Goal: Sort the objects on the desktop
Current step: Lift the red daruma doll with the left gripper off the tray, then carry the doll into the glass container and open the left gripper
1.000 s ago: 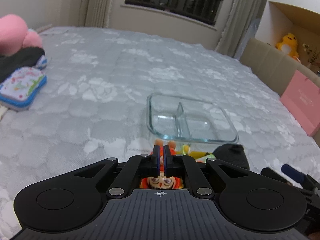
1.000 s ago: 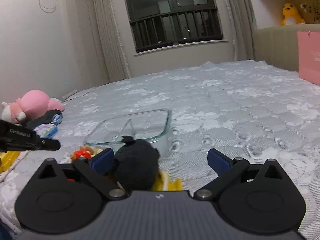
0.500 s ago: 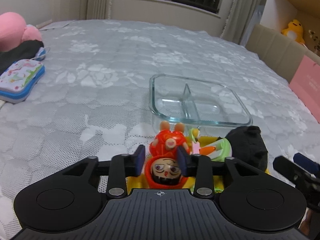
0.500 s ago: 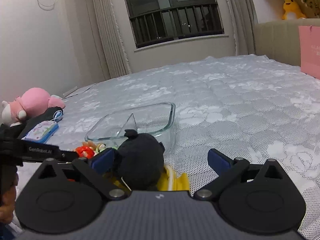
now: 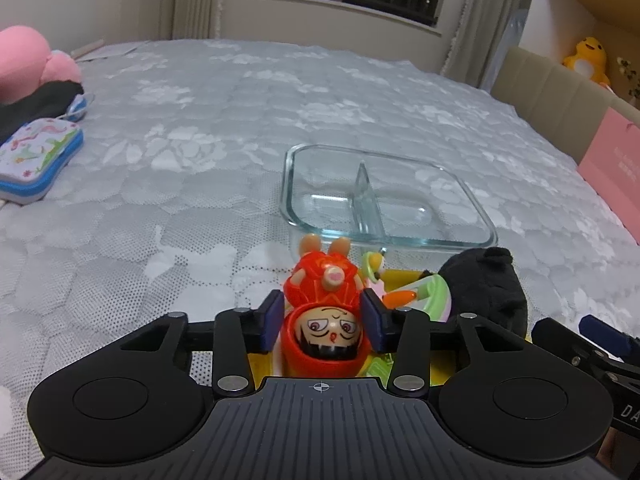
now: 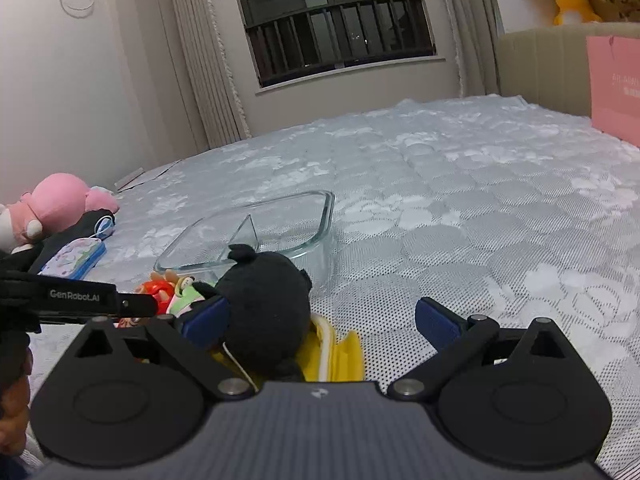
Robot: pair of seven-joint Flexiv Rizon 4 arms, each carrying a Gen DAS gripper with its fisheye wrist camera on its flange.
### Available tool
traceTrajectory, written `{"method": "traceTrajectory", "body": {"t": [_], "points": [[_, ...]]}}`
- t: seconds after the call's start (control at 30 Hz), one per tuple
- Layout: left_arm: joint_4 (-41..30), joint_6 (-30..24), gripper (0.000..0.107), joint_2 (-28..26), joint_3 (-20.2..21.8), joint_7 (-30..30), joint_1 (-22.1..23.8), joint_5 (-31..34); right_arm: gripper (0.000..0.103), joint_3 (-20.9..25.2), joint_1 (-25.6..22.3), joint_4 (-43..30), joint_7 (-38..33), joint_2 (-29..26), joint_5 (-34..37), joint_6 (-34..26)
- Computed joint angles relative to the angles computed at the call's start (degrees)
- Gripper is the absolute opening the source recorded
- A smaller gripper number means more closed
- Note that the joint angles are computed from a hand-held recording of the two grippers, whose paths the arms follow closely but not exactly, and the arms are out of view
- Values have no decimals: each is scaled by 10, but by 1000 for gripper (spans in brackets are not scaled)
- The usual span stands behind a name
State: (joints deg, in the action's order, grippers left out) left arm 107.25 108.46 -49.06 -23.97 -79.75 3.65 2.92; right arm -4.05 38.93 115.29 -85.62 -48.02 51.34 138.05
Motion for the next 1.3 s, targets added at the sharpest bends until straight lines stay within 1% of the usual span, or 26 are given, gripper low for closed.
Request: {"method": "traceTrajectory", "body": {"t": [0.17,0.23,0.27,0.3,0.33,0.4,0.43,0.53,0.57,0.6,0.63,0.67,0.7,0.83,0.93,1.03,1.1,1.13,1.17,1.2,1.3], "points": [[-2,-2,41,-4,-10,0,9,3,101,1,1,-1,0,-3,-2,-5],[-2,1,38,-2,-6,0,6,3,101,4,-2,1,6,-3,-6,-5],[-2,3,33,-2,-4,-1,4,3,101,6,-3,3,10,-3,-8,-3],[-2,4,18,-1,-3,-1,3,3,101,7,-5,5,13,-3,-10,-3],[-2,4,13,0,-3,-2,3,3,101,7,-5,7,16,-2,-11,-2],[0,-3,9,2,-13,-4,12,4,101,6,-4,9,19,-3,-11,0],[0,-8,9,3,-14,-2,13,5,101,5,-3,9,20,-3,-11,-1],[-1,-10,11,7,-2,1,2,-1,101,7,-6,11,29,-3,-19,-1],[0,-11,16,8,-2,1,1,-3,101,7,-6,12,31,-3,-21,-1],[0,-13,27,8,-5,2,3,-2,101,7,-6,13,33,-4,-23,-2],[1,-16,37,8,-9,4,5,-1,101,6,-5,14,34,-4,-24,-1],[2,-18,53,8,-13,6,8,0,101,5,-5,15,35,-4,-25,-2],[1,-16,58,8,-8,8,2,-1,101,4,-4,15,36,-4,-26,-3],[-6,-11,58,8,20,12,-26,-12,101,3,-3,18,43,-5,-29,-3],[-12,-10,56,8,39,13,-45,-23,101,1,-1,20,46,-6,-29,-4],[-23,-16,56,5,64,18,-68,-35,101,2,-3,22,53,-6,-33,-3],[-31,-33,53,1,73,24,-76,-44,101,4,-6,24,59,-7,-39,-2],[-33,-47,55,-2,68,27,-71,-48,101,4,-6,26,62,-7,-41,-2],[-31,-50,55,-6,58,30,-62,-48,101,3,-5,27,63,-7,-42,-1],[-26,-48,54,-9,46,34,-50,-44,101,2,-5,28,64,-8,-42,0],[-17,-39,54,-13,31,38,-35,-41,101,2,-8,28,71,-9,-43,1]]}}
